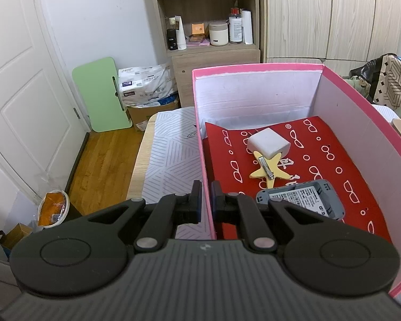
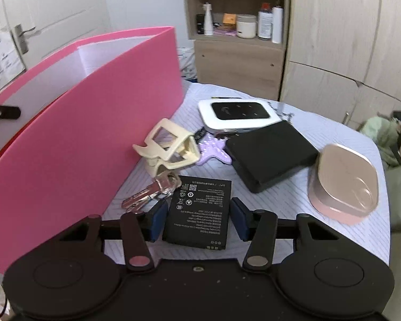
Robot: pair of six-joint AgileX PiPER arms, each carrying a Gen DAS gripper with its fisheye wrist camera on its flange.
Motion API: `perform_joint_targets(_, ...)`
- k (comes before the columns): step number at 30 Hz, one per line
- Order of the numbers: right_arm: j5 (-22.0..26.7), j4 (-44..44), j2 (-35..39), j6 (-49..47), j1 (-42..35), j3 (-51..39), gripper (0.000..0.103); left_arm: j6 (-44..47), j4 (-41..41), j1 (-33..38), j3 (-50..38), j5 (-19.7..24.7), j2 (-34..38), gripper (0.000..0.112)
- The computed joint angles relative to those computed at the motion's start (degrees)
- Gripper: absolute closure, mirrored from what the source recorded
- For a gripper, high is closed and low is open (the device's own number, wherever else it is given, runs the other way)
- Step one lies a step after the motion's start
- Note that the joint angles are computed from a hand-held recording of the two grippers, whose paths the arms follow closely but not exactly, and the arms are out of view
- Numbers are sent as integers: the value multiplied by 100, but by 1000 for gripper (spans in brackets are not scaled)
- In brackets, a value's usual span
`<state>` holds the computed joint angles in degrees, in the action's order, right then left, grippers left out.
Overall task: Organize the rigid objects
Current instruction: 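Grasp the black battery with the right tool, then carry the black battery into the pink box and open the right tool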
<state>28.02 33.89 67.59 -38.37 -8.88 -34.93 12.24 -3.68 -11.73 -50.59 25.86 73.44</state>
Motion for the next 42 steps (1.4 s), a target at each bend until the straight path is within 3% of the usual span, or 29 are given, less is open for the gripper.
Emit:
perform_joint_targets(14, 1308, 1404, -202, -1079, -1445, 28, 47, 94, -109, 29, -16, 8, 9, 105)
perform_joint_targets(15, 1387, 1464, -198, -1149, -1519, -4, 56, 94, -109, 29, -16, 8, 9, 105)
perform_joint_targets(16, 1357, 1400, -246, -1092, -1498, -22, 90, 94, -109, 29, -16, 8, 9, 105)
perform_joint_targets(17, 1440, 1382, -237, -1120, -1530, -74, 93, 94, -109, 29, -16, 8, 9, 105)
perform_joint_targets(19, 1829, 1492, -65, -1367, -1728, -202, 92, 118, -130, 29, -10, -1, 10, 105)
perform_joint_targets(23, 1517, 1031, -194, -1014, -1341, -113, 90, 117, -137, 22, -12, 2, 9, 105)
perform_joint_targets(24, 1619, 1076, -179, -1037, -1376, -130, 86, 117, -140, 22, -9, 1, 5, 105)
perform_joint_targets(25, 1714, 1118, -179, -1047, -1390, -137, 70, 117, -140, 22, -9, 1, 5, 105)
perform_joint_targets(27, 1595, 908, -288, -763, -1120, -121, 54, 187, -232, 49, -8, -1, 3, 105)
perform_joint_targets(30, 1015, -81, -507, 200, -207, -67, 50, 338, -366, 101, 9, -10, -5, 105)
perform_joint_targets(33, 880, -769, -336, 909, 352, -184, 45, 293, -318, 93, 6, -6, -3, 105)
perform_joint_targets(36, 606, -1613, -235, 1709, 847, -228, 47, 169, -149, 51, 15, -17, -5, 105)
perform_joint_targets(42, 1055, -707, -271, 824, 155, -358, 49, 245, -169, 63, 32, -14, -22, 105)
